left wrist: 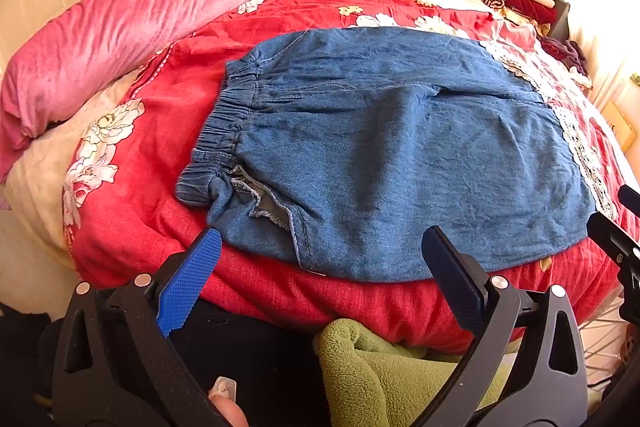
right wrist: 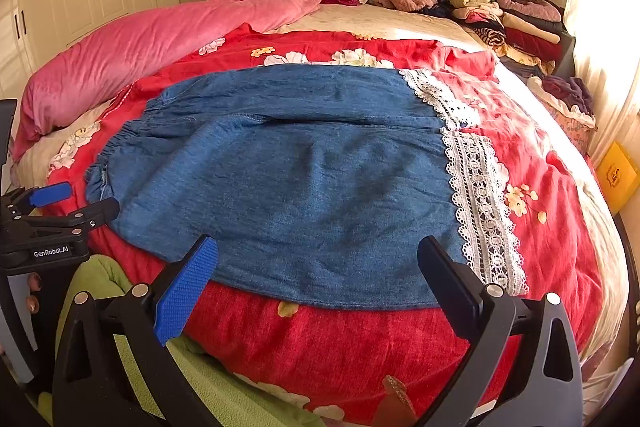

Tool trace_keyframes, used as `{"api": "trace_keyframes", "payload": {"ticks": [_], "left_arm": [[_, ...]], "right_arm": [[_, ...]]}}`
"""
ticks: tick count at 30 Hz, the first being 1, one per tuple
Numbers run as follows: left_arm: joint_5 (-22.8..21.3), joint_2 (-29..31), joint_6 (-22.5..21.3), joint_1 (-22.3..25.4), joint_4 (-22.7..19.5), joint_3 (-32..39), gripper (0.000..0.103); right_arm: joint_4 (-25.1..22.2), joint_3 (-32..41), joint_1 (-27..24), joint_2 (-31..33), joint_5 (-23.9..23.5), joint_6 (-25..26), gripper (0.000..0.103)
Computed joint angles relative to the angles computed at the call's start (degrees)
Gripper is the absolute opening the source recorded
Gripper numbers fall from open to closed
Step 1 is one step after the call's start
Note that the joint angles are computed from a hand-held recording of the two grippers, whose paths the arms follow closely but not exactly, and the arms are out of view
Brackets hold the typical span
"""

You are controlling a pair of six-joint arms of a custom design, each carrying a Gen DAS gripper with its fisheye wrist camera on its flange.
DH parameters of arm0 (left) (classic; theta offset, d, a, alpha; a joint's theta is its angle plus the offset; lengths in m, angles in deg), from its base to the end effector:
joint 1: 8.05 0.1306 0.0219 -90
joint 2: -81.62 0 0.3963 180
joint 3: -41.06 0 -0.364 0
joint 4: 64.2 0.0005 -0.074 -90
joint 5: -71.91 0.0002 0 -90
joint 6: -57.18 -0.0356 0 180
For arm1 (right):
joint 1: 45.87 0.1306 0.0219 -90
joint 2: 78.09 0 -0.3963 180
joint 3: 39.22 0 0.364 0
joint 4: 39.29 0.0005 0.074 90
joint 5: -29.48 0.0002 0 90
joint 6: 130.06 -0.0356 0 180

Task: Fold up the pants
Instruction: 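Move both grippers open toward the blue denim pants on the bed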

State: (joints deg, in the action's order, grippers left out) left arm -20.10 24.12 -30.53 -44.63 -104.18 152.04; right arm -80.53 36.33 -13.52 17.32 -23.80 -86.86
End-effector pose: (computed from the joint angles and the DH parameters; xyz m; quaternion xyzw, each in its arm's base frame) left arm 0.5301 -0.3925 0.3063 0.2727 0.9037 -0.0941 0.3164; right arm 0.3927 0.2229 0.3116 0.1936 0.9019 -0.0842 0.3769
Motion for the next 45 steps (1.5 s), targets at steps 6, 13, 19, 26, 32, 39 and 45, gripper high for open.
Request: {"api": "trace_keyframes", "payload": {"ticks": [6,13,19,26,32,39,45], "left_arm": [[-0.3,-0.2,0.1,-0.1,0.4,-0.4,0.094],[-0.4,-0.2,0.2,-0.2,0.5,-0.4,0.094],[-0.5,-0.3,0.2,-0.2,0.6,-0.5,0.094],[-0.6,-0.3,0.1,-0.2,0.7,-0.4,0.094],[-1.1,0.0,-0.1,-0.1,0.5,0.2,0.094],[-1.8,1.2,0.0,0.2,-0.1,2.2,0.094],[-2.2,3.3,0.5,0.7,-1.8,5.6,0.094]], "right_arm": [[0.0,0.1,0.0,0.0,-0.1,0.1,0.099],[-0.4,0.5,0.0,0.3,-0.3,0.2,0.099],[-0.3,0.5,0.0,0.3,-0.3,0.2,0.099],[-0.2,0.5,-0.1,0.4,-0.4,0.3,0.099],[1.0,0.4,-0.9,0.6,-1.5,1.1,0.099],[3.0,1.2,-2.4,1.1,-3.1,3.7,0.099],[4.9,3.3,-4.2,2.6,-4.3,7.8,0.099]]}}
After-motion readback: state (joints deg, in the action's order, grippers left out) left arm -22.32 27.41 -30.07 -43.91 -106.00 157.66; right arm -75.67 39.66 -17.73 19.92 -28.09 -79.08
